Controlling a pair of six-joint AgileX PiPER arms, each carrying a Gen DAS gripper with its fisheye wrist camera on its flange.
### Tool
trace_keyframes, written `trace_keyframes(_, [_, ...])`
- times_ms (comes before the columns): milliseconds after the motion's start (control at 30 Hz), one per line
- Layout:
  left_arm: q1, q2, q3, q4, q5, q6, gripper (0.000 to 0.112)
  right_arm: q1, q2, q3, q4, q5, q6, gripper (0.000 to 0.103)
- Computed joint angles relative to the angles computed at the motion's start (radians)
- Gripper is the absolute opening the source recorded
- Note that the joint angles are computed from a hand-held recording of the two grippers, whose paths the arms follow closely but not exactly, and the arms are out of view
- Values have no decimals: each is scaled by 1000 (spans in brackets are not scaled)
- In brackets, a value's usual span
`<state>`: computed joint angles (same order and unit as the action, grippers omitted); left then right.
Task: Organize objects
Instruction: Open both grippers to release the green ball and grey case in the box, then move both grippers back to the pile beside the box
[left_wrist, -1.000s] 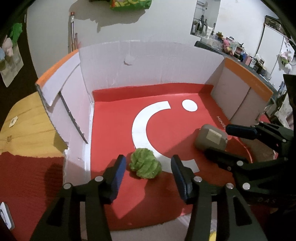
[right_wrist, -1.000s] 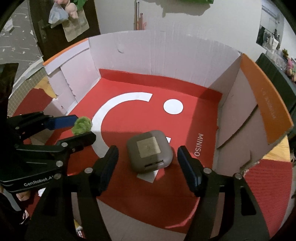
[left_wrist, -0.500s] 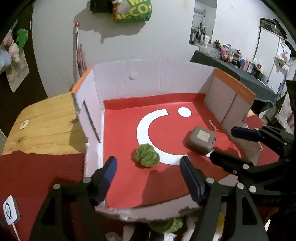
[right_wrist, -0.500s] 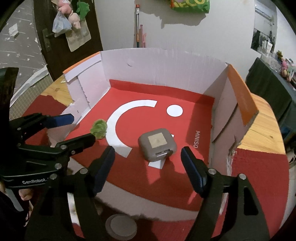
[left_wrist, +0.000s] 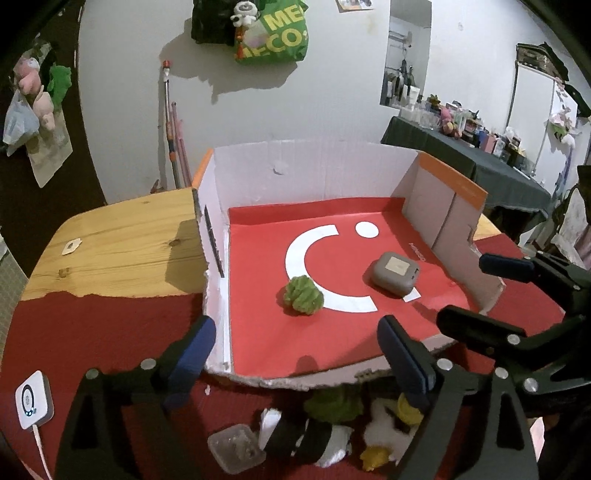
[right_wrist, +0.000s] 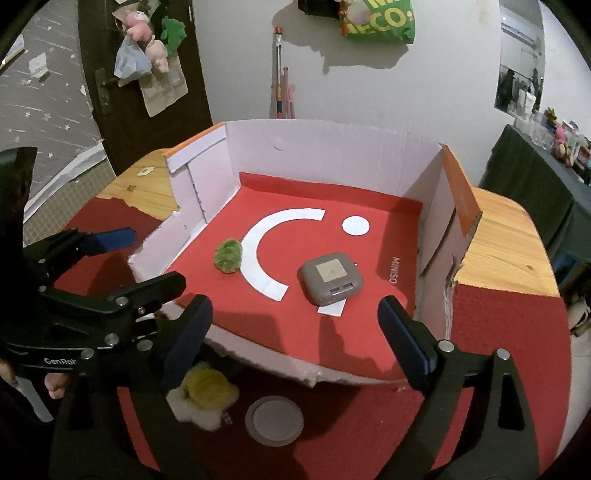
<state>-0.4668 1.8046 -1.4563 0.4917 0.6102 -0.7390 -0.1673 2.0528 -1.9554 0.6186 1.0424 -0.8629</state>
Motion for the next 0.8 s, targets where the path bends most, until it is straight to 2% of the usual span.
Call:
trace_keyframes(400, [-31,-93,129,117,-33,-133,103,-10,-124,194,57,-90,-73,103])
trace_keyframes(800, [-37,-167,246,182,-62,-234,103,-24,-220,370,94,-166,-144,103])
